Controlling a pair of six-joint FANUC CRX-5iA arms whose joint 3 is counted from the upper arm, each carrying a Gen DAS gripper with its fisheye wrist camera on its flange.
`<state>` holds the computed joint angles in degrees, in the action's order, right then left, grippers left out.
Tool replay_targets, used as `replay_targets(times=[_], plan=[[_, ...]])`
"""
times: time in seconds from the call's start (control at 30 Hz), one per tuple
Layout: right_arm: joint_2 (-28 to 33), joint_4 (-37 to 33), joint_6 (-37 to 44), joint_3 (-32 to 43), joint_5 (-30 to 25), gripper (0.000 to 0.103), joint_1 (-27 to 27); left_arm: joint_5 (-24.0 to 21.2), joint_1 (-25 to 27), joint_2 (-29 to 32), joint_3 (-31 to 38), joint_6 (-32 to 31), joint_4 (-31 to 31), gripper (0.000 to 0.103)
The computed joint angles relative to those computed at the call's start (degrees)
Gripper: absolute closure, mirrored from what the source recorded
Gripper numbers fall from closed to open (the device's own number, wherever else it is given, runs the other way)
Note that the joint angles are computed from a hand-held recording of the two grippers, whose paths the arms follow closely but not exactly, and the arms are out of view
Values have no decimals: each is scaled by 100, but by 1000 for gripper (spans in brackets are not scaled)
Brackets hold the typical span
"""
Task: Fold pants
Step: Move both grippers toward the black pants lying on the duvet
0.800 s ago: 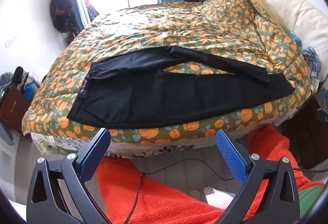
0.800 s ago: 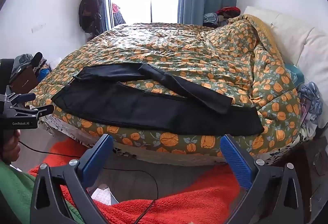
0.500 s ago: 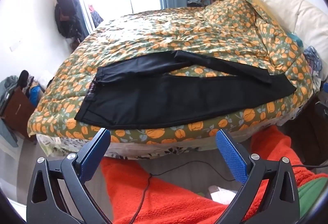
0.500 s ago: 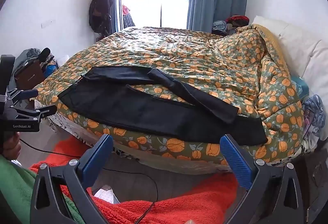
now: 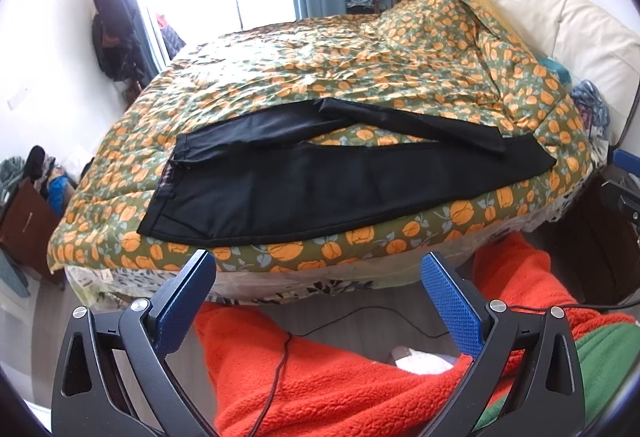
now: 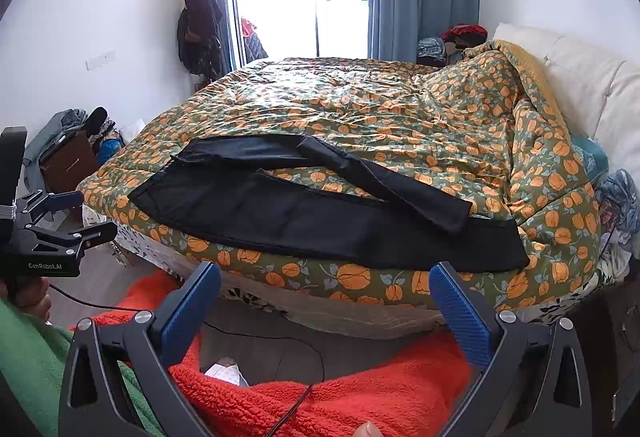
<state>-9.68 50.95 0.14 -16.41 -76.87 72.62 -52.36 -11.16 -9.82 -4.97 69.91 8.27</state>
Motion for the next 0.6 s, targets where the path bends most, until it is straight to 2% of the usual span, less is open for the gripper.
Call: replay_targets(times=[0.13,0.33,0.4,0.6], plan=[[-35,11,-52,-60,137,0,-33,-171,26,170,105,-27,209,1],[-64,-20,-78,-107,142,0,-34,-293,-53,243,182,185,22,1],[-84,-49,-97,-135,202,0,-64,-433,20,296,185,73,207,1],[-4,-123,95,-78,315,0,-102,-478,66,373,240,143,242,1]])
